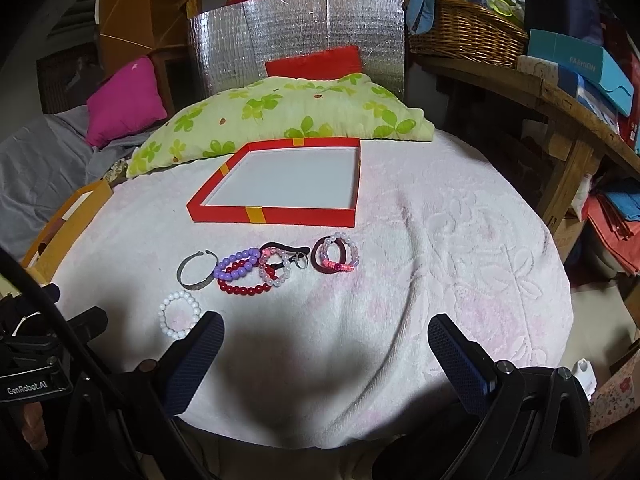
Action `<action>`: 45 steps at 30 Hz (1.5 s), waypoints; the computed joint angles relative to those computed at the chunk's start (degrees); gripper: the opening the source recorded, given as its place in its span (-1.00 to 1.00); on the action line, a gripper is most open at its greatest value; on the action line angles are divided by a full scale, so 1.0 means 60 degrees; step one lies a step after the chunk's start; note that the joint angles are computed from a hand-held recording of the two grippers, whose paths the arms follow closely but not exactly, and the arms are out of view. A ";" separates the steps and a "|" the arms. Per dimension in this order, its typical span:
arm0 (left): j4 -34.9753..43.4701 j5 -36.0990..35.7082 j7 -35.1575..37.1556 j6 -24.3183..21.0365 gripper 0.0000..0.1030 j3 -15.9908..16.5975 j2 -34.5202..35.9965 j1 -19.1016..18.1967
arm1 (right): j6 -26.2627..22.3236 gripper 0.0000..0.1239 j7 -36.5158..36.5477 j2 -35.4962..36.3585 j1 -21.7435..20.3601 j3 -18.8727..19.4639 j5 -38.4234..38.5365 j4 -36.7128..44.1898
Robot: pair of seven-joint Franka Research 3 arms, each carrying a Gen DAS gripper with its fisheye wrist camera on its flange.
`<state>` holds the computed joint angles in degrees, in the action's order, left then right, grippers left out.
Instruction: Organize jewelry
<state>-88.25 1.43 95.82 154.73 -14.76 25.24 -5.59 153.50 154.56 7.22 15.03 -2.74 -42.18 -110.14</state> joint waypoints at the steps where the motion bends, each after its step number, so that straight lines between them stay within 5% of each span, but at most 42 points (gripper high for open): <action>1: 0.0077 0.0032 -0.0034 -0.0064 1.00 0.0029 0.0063 -0.0022 | 0.0003 0.66 0.0027 0.0037 -0.0001 -0.0019 -0.0068 0.0015; 7: 0.0807 0.0181 -0.0403 -0.0641 1.00 0.0239 0.0690 -0.0086 | 0.0559 0.66 0.0068 0.0413 -0.0104 -0.0295 -0.0196 0.0110; 13: 0.1975 0.0559 -0.1024 -0.1627 1.00 0.0552 0.1629 -0.0222 | 0.1614 0.66 -0.1564 0.1082 -0.0659 -0.0394 0.1984 0.0270; 23: 0.3182 0.0857 -0.1024 -0.2595 1.00 0.0547 0.2613 -0.0553 | 0.1461 0.35 -0.7267 0.2578 -0.2612 0.1857 0.7901 0.1845; 31: 0.3664 0.0858 -0.0746 -0.2205 1.00 0.0407 0.3118 -0.0641 | 0.0741 -0.04 -0.9305 0.3668 -0.2931 0.2488 1.0453 0.3147; 38: 0.4115 0.0690 -0.0455 -0.2230 1.00 0.0301 0.3543 -0.0679 | 0.0302 -0.36 -0.9327 0.4500 -0.2110 0.1600 1.1210 0.4370; 42: 0.4487 0.0370 -0.0091 -0.2380 0.86 0.0099 0.3816 -0.0598 | -0.0090 -0.77 -0.9373 0.4924 -0.1760 0.1219 1.1243 0.5034; 45: 0.4362 0.0243 0.0151 -0.2109 0.63 0.0027 0.3787 -0.0568 | 0.0085 -0.86 -0.9425 0.4904 -0.1537 0.1006 1.1065 0.4974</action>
